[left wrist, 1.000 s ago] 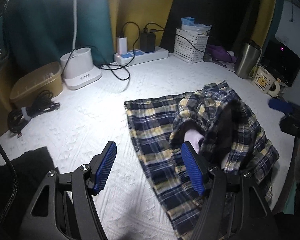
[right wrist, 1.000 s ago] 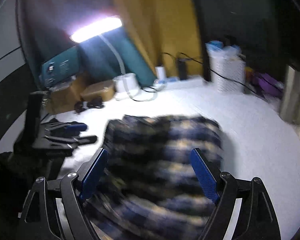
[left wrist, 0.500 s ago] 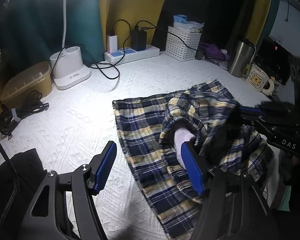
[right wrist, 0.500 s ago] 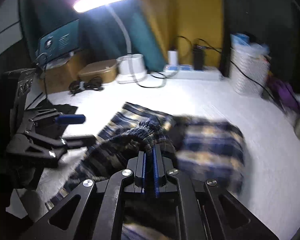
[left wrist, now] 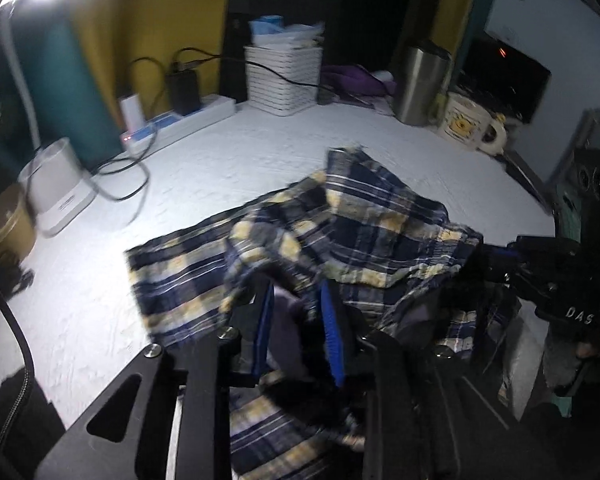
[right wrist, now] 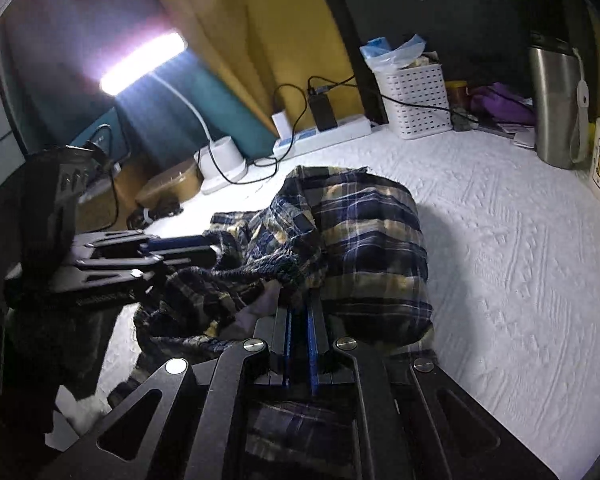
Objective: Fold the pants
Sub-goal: 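Grasp the folded waistband with the left tool while the right tool releases it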
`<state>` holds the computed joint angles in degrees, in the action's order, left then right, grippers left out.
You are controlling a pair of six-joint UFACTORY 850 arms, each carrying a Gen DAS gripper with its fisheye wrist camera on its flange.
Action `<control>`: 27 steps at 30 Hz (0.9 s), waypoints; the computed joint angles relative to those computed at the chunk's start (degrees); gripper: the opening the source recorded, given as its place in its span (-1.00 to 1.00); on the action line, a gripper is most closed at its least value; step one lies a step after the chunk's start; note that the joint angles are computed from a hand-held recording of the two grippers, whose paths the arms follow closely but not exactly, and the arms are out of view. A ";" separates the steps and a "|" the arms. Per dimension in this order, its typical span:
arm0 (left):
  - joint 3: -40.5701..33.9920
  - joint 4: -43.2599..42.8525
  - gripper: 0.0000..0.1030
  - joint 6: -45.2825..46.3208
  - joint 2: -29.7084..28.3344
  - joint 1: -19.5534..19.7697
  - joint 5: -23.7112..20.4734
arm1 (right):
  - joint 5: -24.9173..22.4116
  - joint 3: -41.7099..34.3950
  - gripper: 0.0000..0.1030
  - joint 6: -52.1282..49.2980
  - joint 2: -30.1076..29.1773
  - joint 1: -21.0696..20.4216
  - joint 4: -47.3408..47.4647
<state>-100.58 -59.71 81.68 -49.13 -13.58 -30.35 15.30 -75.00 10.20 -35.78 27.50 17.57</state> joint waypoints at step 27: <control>-4.50 1.33 -0.22 -15.69 -3.45 5.23 1.05 | -8.72 -19.34 -0.88 12.54 -9.41 0.31 -21.22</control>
<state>-105.08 -58.37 65.99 -52.58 -8.36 -29.29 6.59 -94.34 22.74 -45.19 27.81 -3.66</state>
